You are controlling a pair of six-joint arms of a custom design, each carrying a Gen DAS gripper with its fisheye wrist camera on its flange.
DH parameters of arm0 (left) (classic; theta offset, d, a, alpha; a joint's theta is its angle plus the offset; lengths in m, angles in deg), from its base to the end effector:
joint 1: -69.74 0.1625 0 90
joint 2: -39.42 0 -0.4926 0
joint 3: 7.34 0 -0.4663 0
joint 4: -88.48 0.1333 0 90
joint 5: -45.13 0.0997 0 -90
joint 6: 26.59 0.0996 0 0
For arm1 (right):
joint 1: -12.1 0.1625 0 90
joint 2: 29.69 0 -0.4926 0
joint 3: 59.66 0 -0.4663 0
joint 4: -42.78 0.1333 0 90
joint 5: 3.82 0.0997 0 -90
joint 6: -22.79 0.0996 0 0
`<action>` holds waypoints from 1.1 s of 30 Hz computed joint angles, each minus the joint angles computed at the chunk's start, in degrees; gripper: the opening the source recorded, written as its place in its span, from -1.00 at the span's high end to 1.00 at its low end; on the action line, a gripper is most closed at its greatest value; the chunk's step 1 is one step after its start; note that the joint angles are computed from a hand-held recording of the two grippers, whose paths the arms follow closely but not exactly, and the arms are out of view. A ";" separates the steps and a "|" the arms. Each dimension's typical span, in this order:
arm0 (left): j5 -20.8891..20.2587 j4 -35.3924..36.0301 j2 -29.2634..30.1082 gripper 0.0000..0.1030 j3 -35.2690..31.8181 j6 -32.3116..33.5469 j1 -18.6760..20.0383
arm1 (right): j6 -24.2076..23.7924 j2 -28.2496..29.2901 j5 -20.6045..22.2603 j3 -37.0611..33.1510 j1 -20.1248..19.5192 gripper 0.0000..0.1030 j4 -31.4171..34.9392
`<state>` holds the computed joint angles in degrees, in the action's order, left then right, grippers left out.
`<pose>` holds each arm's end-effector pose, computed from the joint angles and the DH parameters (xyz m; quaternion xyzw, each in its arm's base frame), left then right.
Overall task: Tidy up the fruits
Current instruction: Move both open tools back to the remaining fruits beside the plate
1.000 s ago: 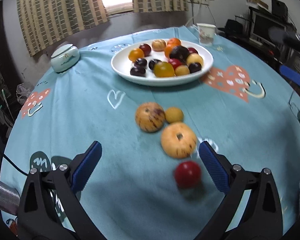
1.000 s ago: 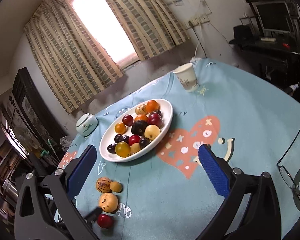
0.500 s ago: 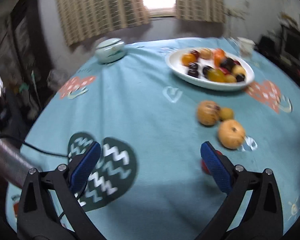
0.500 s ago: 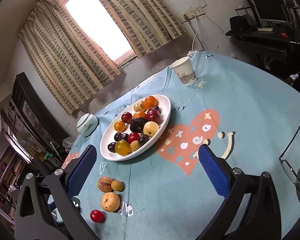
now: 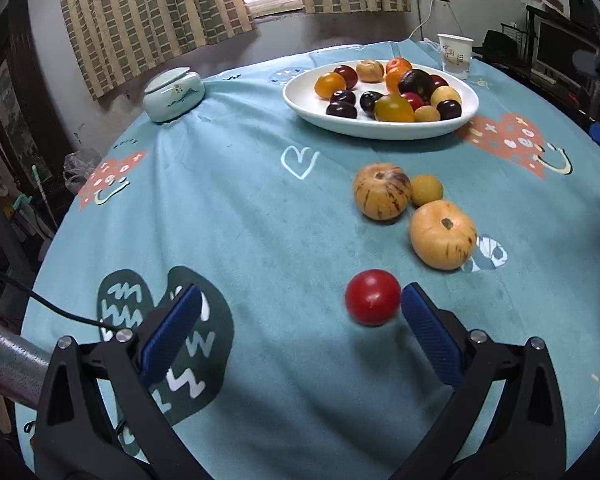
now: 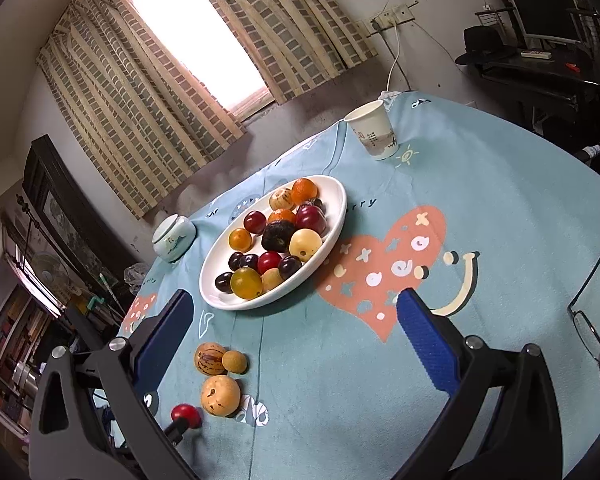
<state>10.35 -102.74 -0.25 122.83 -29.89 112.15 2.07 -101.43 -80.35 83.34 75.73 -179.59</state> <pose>-0.2120 -0.4850 -0.0266 0.2925 0.8335 -0.2730 0.3811 -0.0539 -0.4612 0.2292 0.0174 -0.8571 0.5032 0.1091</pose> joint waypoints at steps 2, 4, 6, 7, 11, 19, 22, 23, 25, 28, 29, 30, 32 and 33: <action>-0.29 -0.54 0.73 -0.96 -0.37 2.01 -0.16 | -0.04 0.09 -0.23 -0.03 0.14 -0.97 0.24; 0.78 -0.69 1.91 -0.96 -0.94 3.79 -0.39 | 0.03 0.11 -0.59 -0.14 0.27 -0.97 0.67; 2.87 1.72 2.57 -0.96 -2.05 3.33 0.01 | 0.03 0.13 -0.80 -0.19 0.31 -0.97 0.74; 3.03 2.53 2.33 -0.96 -2.30 2.65 0.37 | 0.02 0.08 -0.77 -0.18 0.29 -0.97 0.77; -0.59 2.82 -1.22 -0.96 -1.36 -2.31 2.40 | 0.00 0.00 -0.74 -0.18 0.31 -0.97 1.00; 1.47 9.68 -1.32 -0.96 -0.90 -6.91 1.72 | -2.40 0.19 -1.15 -0.17 1.06 -0.97 2.81; -0.82 10.93 -2.43 -0.96 -0.97 -8.52 2.98 | -6.56 1.51 -5.03 -0.55 3.48 -0.97 3.72; -1.62 11.00 -2.79 -0.96 -0.88 -8.89 3.32 | -7.53 2.06 -6.30 -0.68 4.15 -0.97 3.42; -2.90 11.22 -3.40 -0.96 -0.77 -9.61 3.91 | -8.14 2.61 -7.54 -0.70 4.61 -0.97 2.85; -3.59 11.49 -3.90 -0.96 -0.55 -10.57 4.35 | -6.97 2.59 -7.85 -0.88 4.23 -0.97 3.04; -3.73 11.46 -4.11 -0.96 -0.47 -10.94 4.52 | -6.50 2.47 -7.70 -0.89 4.05 -0.97 3.26; -3.68 11.22 -4.33 -0.96 -0.30 -11.38 4.59 | -6.34 2.30 -7.07 -0.85 3.78 -0.97 3.80; -3.15 10.32 -4.74 -0.96 0.06 -12.22 4.74 | -7.87 2.42 -6.86 -0.79 4.10 -0.97 5.05; -2.73 10.17 -4.85 -0.96 0.12 -12.73 4.78 | -8.92 2.72 -7.70 -0.84 4.70 -0.97 5.36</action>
